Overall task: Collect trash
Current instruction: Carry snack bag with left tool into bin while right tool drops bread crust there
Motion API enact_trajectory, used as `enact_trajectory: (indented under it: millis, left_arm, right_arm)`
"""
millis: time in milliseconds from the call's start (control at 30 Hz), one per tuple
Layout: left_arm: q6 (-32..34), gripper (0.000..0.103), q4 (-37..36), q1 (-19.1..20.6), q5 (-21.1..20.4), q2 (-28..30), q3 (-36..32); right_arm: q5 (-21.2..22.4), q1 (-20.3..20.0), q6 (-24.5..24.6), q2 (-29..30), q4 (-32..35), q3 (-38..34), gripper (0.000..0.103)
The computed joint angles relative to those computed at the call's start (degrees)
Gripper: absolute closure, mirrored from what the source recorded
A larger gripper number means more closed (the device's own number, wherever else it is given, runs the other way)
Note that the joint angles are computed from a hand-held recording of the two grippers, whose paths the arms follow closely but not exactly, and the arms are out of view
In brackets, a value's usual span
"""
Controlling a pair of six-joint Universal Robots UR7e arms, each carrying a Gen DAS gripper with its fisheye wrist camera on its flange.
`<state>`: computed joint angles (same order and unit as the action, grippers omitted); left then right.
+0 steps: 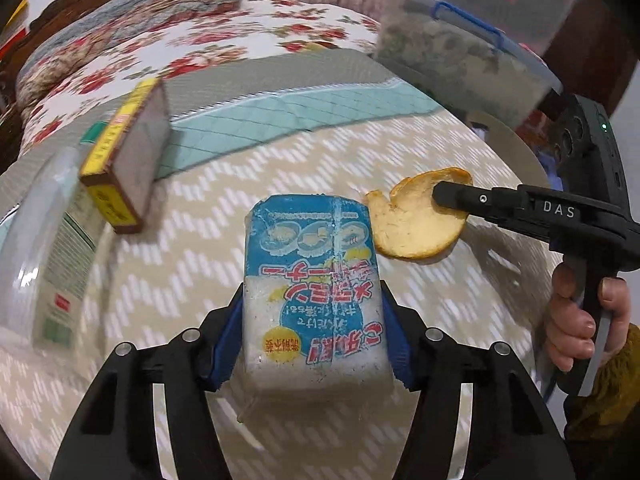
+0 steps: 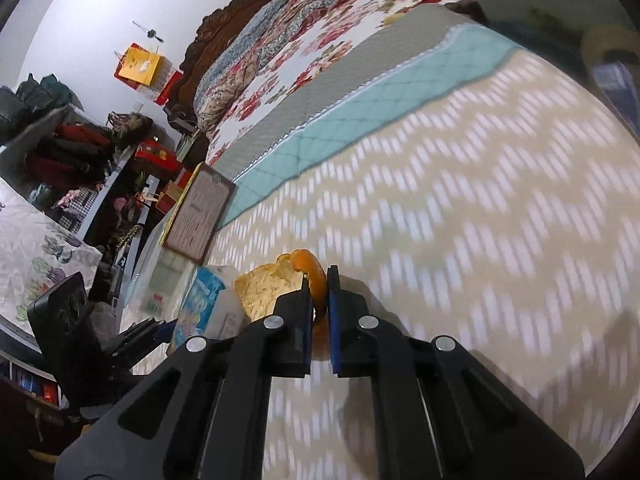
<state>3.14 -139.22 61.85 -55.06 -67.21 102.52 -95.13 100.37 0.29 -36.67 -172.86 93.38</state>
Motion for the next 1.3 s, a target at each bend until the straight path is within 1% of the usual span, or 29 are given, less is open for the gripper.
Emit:
enact_trajectory:
  millis: [100, 200, 267, 300, 367, 500, 600, 667, 767, 833, 867, 900, 933, 1000, 1033, 1067, 1133, 1300]
  left_arm:
    - [-0.27, 0.046, 0.46, -0.45, -1.34, -1.28, 1.71]
    - [-1.27, 0.045, 1.56, -0.27, -4.67, -2.98, 2.87]
    - [-1.15, 0.043, 1.46, -0.39, -6.11, -3.87, 3.88]
    - [-1.09, 0.042, 1.26, -0.53, -5.94, -4.01, 4.23]
    - [-1.47, 0.041, 1.35, -0.73, -5.24, -3.82, 4.41]
    - [-2.25, 0.040, 1.69, -1.01, -4.66, -3.76, 4.60]
    - [-2.34, 0.038, 1.75, -1.18, -4.04, -3.61, 4.56]
    - [-2.49, 0.038, 1.62, -1.36, -3.58, -3.22, 4.45]
    - [-2.14, 0.038, 1.52, -1.63, -2.85, -2.66, 4.22]
    - [-1.80, 0.041, 1.45, -1.67, -2.79, -2.45, 4.07]
    - [-1.76, 0.042, 1.40, -1.67, -2.94, -2.32, 3.98]
    - [-1.72, 0.043, 1.45, -1.64, -3.05, -2.21, 3.84]
    - [-1.72, 0.043, 1.54, -1.65, -3.12, -2.04, 3.65]
    - [-1.63, 0.044, 1.73, -1.66, -3.32, -1.75, 3.17]
    - [-1.66, 0.045, 2.14, -1.61, -3.99, -1.51, 2.63]
    - [-1.77, 0.045, 2.44, -1.58, -4.55, -1.29, 2.24]
    - [-1.80, 0.045, 3.39, -1.54, -5.93, -0.49, 0.94]
    - [-1.49, 0.045, 5.91, -1.78, -9.95, 3.22, -3.44]
  right_arm:
    - [0.84, -0.43, 0.95, -1.90, -3.89, 4.79, 0.094]
    - [2.20, -1.07, 2.54, -3.59, -7.87, 9.47, 0.094]
    - [2.01, -1.19, 3.06, -4.43, -10.78, 12.28, 0.094]
    - [2.06, -1.27, 3.16, -4.69, -11.48, 13.02, 0.092]
    - [2.86, -1.56, 3.81, -4.98, -13.00, 14.33, 0.090]
    - [3.23, -2.06, 4.25, -5.36, -12.62, 14.79, 0.090]
    - [3.47, -2.09, 3.72, -5.34, -11.98, 14.79, 0.089]
    - [3.97, -1.92, 3.20, -5.24, -11.86, 14.63, 0.084]
    - [4.11, -1.48, 2.26, -5.03, -11.21, 13.94, 0.073]
    - [3.54, -0.80, 1.32, -4.89, -11.28, 13.67, 0.060]
    - [2.52, -0.29, 0.35, -4.74, -11.31, 13.43, 0.060]
    - [2.00, 0.06, -0.25, -4.55, -10.71, 12.99, 0.061]
    - [1.31, 0.45, -0.81, -4.31, -9.90, 12.46, 0.071]
    - [0.63, 0.71, -0.77, -4.01, -9.07, 11.85, 0.085]
    - [1.86, 0.22, -0.18, -4.22, -9.12, 12.06, 0.089]
    - [3.13, -0.38, 0.51, -4.48, -9.63, 12.42, 0.090]
    - [3.97, -1.52, 1.11, -4.96, -11.41, 13.27, 0.092]
    - [3.64, -3.88, 3.00, -7.54, -18.08, 16.01, 0.093]
